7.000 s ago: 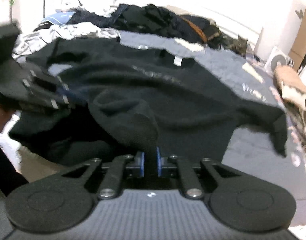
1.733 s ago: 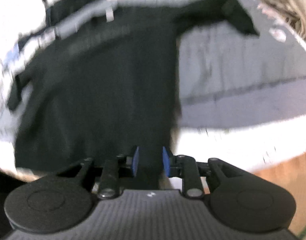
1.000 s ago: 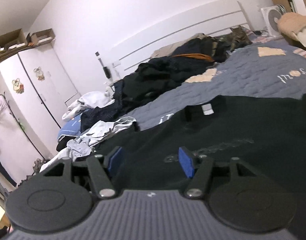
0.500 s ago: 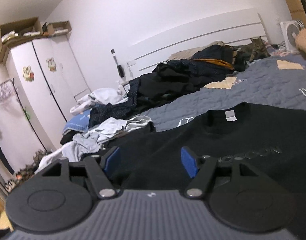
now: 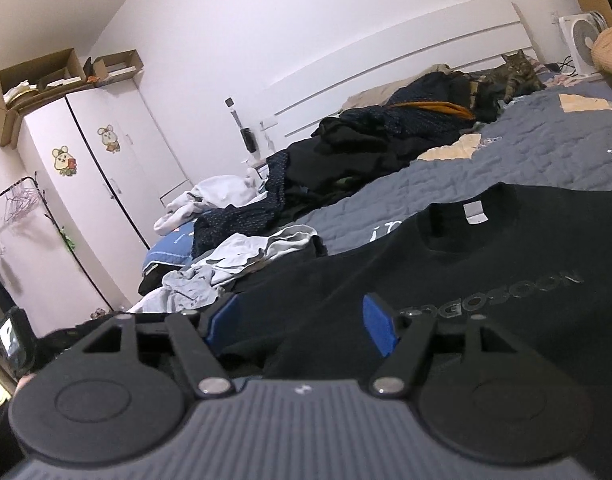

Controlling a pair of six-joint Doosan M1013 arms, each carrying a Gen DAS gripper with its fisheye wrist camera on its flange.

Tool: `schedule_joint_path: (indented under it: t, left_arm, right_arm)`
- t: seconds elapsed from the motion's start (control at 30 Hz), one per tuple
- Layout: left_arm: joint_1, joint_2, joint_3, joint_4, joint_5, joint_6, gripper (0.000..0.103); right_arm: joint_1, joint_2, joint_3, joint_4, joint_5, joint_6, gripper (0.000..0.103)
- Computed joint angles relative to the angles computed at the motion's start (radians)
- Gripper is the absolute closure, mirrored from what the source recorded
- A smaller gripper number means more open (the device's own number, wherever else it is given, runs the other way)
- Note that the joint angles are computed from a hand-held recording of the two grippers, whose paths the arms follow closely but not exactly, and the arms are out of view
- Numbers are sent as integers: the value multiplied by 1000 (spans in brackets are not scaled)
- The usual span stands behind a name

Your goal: Fold clothes

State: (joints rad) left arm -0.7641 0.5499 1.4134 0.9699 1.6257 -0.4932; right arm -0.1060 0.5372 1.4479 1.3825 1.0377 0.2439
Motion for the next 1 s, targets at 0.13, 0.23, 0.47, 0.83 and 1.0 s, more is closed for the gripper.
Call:
schedule_joint_path:
  t: [0.13,0.23,0.47,0.83,1.0]
  left_arm:
    - [49,-18,26,-127,100,-31,86]
    - [43,-55,71,-157,58,-86,69]
    - [-51,-37,9,17,-196,-9,53]
    - [-138,195,-340,143,-664,140,47]
    - [-152,282,-446,107,-750,206,47]
  right_arm:
    - [1,2,-1,-3,-13,4,35]
    - [2,4,-3,-4,-19,4,35]
    - [8,3,-4,-23,-46,6,35]
    - [-19,15,-38,-71,-203,80,35]
    - [-54,38,-79,-142,-306,202,35]
